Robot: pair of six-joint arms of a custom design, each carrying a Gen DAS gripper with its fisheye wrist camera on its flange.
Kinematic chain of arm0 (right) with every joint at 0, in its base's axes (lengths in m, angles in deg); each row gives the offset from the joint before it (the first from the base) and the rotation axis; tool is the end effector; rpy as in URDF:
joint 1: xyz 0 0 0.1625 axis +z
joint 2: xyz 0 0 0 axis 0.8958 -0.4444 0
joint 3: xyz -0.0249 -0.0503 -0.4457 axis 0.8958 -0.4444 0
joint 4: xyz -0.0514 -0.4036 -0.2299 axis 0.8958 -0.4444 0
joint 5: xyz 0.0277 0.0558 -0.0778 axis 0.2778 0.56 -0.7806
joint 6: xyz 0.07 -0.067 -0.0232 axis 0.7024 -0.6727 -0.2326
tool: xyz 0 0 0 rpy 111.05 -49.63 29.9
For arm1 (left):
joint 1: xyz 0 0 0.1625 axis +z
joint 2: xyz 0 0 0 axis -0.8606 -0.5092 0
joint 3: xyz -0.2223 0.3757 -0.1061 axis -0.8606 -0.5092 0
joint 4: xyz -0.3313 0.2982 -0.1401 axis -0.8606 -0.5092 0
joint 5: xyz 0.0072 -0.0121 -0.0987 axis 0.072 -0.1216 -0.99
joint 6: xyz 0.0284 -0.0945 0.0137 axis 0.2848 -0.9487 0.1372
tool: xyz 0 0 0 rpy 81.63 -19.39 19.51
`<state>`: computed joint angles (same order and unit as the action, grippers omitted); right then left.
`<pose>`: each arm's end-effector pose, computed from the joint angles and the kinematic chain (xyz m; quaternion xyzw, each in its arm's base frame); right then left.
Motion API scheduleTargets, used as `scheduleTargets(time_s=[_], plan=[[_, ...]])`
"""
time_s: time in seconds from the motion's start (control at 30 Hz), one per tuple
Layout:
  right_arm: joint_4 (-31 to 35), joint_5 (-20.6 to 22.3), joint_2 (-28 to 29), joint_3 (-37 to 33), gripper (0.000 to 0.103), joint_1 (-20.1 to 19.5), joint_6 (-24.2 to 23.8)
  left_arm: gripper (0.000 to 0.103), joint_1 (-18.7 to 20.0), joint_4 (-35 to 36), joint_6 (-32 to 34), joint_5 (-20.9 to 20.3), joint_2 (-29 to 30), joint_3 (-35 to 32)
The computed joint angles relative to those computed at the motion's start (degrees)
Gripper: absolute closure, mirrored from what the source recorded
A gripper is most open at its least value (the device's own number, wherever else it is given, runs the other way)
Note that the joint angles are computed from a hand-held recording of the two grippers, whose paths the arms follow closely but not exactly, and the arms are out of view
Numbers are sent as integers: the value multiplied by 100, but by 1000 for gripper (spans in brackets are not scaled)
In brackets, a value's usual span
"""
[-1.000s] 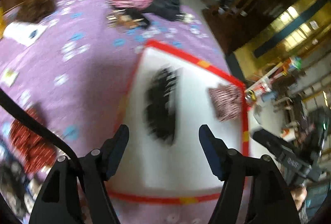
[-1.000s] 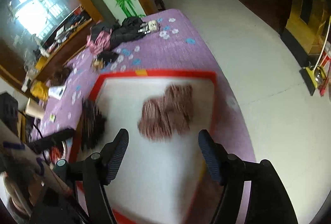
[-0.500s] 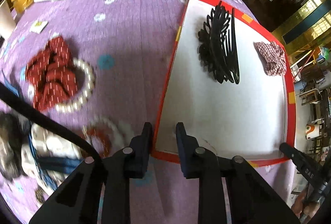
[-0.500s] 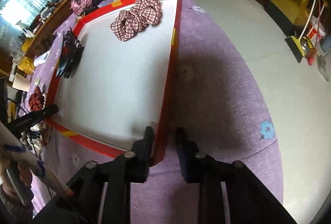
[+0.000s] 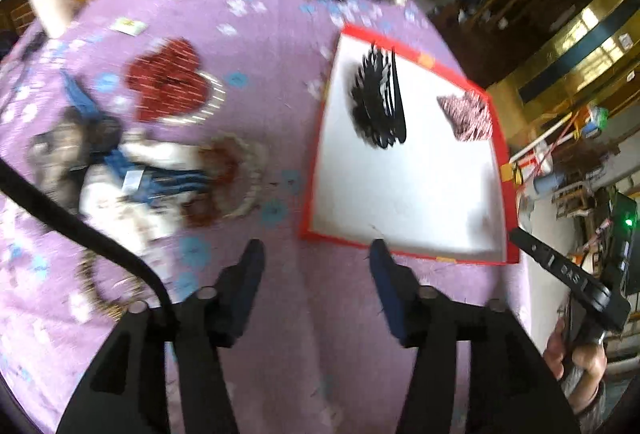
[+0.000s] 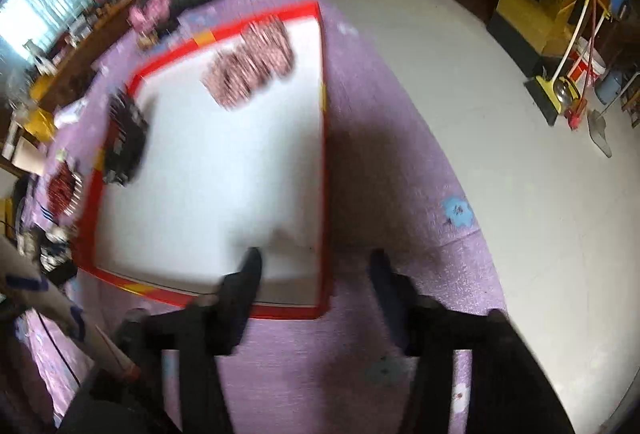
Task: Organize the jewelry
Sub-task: 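Grasp the grey sheer scrunchie with the left tool while the right tool grasps the red polka-dot bow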
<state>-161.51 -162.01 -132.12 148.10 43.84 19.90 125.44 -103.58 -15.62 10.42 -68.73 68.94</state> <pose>0.2681 -0.6632 0.1440 -0.1968 -0.8762 0.3039 0.3180 -0.1615 -0.7923 0.3078 0.2101 0.9540 -0.0837 0.1969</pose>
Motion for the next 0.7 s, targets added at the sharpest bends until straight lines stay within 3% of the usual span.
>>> scheduleTargets(time_s=[0.2,0.3,0.47,0.7], plan=[[-52,-131,321,-392,37,296,-316,42,267,-294,-48,432,-453,81],[-77,-19,520,-615,37,418,-507,42,481,-377,-157,969,-469,-16],[120,486,1055,-1268,37,542,-930,42,781,-282,-109,961,-381,-355],[659,1091,1852,-2343,37,636,-1347,39,846,-427,857,721,33,-830]])
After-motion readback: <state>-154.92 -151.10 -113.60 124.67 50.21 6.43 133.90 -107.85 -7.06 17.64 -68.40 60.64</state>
